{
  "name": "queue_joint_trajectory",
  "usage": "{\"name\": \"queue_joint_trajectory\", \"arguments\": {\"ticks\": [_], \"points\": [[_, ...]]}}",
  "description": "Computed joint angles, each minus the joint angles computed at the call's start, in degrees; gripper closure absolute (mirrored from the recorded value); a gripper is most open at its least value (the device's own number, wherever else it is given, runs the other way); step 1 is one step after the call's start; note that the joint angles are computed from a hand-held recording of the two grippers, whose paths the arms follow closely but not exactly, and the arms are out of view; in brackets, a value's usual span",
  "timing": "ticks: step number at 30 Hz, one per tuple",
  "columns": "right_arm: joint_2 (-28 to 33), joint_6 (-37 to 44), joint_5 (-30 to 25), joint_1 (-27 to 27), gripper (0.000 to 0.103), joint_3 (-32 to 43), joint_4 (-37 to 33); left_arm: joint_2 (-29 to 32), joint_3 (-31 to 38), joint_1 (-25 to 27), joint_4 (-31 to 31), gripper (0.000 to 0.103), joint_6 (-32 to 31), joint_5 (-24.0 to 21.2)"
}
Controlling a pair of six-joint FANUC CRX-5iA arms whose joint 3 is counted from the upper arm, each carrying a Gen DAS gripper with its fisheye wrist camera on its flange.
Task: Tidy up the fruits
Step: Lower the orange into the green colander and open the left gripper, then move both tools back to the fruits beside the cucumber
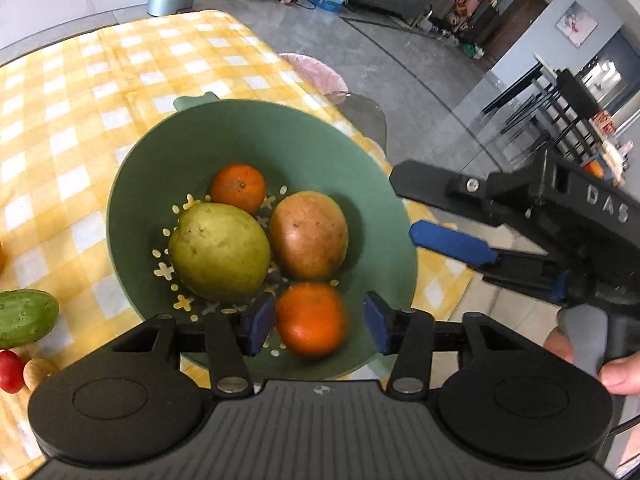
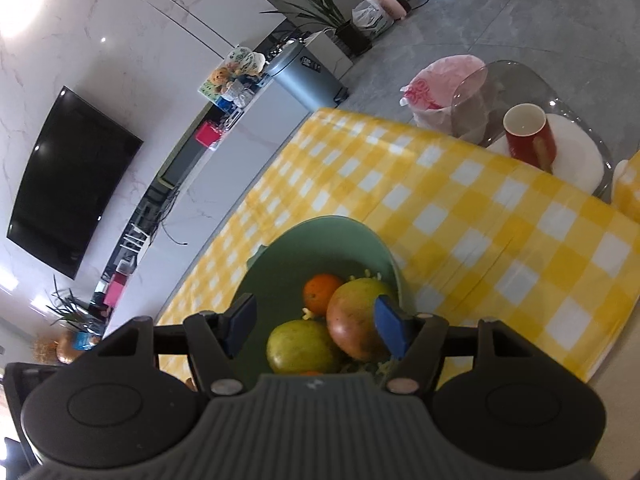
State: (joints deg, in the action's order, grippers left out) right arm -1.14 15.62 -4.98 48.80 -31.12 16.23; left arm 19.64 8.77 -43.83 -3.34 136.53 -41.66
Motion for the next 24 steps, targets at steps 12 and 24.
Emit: {"name": "queue_joint_trajectory", "arguments": {"ticks": [12,24], "points": [[-1.4,-4.9,0.0,0.6,0.039,-1.6,5.7,-3.2,1.9,-2.4,-9.0,0.032,8.3,-5.7],[-1.9,5.9,-8.5,6.4,0.016,4.2,-3.5,-12.8,-2.4,-4.4,-16.3,0.023,19.3,-15.9]]}}
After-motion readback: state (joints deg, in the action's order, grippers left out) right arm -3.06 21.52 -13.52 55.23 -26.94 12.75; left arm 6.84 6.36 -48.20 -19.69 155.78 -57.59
